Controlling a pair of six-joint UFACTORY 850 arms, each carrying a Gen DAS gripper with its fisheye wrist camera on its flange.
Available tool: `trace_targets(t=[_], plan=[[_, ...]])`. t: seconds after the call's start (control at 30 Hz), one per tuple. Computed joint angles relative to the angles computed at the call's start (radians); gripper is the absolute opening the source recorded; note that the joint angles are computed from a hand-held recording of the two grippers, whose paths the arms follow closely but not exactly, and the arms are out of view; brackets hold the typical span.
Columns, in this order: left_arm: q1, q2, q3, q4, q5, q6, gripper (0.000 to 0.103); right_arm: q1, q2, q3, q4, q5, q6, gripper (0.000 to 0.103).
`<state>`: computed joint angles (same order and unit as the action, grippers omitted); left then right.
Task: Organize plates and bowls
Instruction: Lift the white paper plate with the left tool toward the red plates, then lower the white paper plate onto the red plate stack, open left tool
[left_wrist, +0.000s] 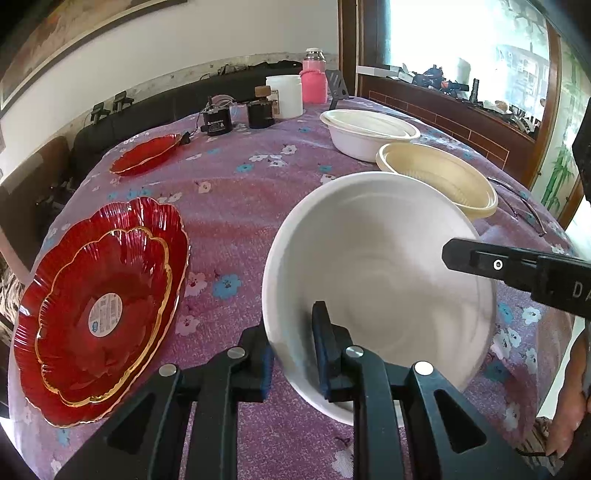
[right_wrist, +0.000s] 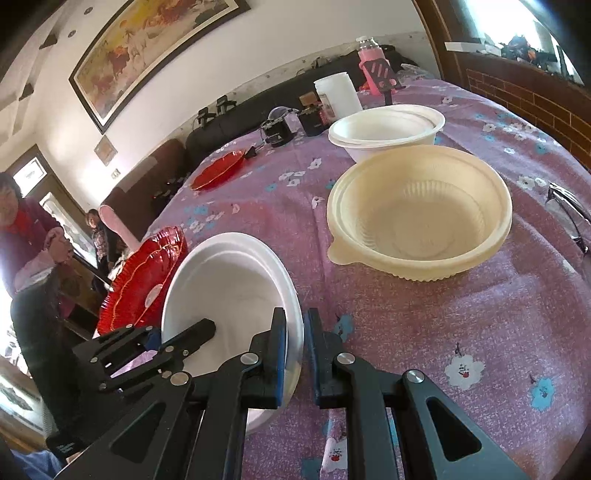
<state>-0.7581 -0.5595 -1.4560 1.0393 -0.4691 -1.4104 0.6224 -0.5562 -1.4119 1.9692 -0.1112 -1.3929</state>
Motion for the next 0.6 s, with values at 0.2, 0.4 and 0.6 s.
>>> trace_targets(t=[0.2, 0.4, 0.6], plan=[[-0.001, -0.002, -0.003, -0.003, -0.008, 0.006, 0.019, -0.009, 0.013, 0.021, 0.082, -0.003, -0.080, 0.030], [-0.007, -0.005, -0.006, 0.011, -0.020, -0.002, 0.019, 0.008, 0.001, 0.000, -0.070, 0.008, 0.041, 0.011], [-0.011, 0.010, 0.014, 0.058, -0.011, -0.058, 0.019, 0.000, 0.009, 0.011, -0.059, -0.024, 0.057, 0.009]])
